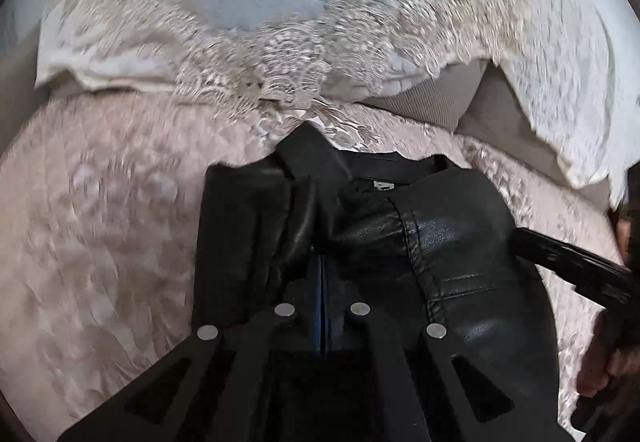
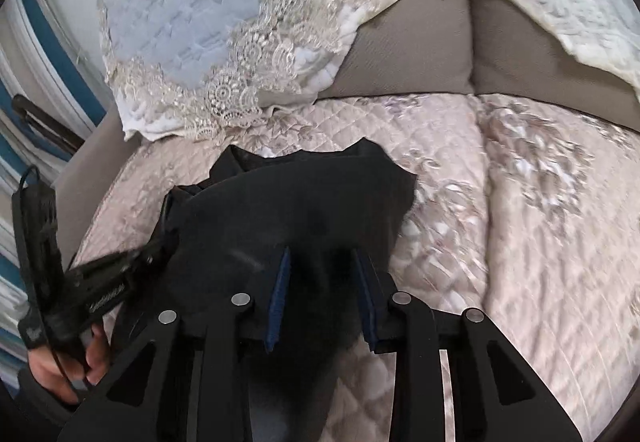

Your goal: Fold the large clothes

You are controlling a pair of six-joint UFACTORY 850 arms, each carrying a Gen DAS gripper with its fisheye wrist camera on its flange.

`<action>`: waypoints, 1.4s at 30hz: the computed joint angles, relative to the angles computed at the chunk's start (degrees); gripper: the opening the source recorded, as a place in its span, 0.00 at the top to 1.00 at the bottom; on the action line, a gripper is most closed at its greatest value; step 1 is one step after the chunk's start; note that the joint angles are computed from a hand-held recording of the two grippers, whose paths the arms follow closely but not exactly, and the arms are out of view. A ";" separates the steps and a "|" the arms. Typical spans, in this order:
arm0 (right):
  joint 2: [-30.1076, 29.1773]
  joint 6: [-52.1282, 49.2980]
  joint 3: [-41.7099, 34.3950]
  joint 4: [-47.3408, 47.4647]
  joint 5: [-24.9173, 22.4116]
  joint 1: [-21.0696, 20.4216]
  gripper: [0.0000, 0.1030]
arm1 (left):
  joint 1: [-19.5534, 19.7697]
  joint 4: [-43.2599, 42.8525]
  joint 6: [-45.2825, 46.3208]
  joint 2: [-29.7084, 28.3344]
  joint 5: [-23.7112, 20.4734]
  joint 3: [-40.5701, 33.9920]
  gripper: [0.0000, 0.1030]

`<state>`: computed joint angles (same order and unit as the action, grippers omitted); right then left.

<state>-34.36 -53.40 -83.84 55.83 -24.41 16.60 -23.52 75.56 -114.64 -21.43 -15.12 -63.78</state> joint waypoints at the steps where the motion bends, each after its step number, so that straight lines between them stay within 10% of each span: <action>1: -0.59 0.80 -0.47 -1.42 0.43 0.39 0.69 | -0.40 6.00 -5.96 0.36 -0.89 1.08 0.97; 5: -2.77 2.53 -1.62 -3.71 0.98 0.82 0.69 | -1.22 12.23 -11.85 -0.36 -3.44 1.69 0.97; 13: 6.27 -6.72 7.65 6.00 2.13 0.04 0.69 | -2.54 -4.18 10.00 -0.54 -8.04 -1.73 0.97; 22: 19.96 -24.71 26.87 18.93 1.51 0.92 0.69 | -8.97 8.82 -12.59 12.42 -10.42 12.45 0.92; 42: 31.42 -23.81 36.36 18.29 5.33 1.93 0.66 | -17.53 -9.22 -1.71 18.50 -19.95 15.66 0.73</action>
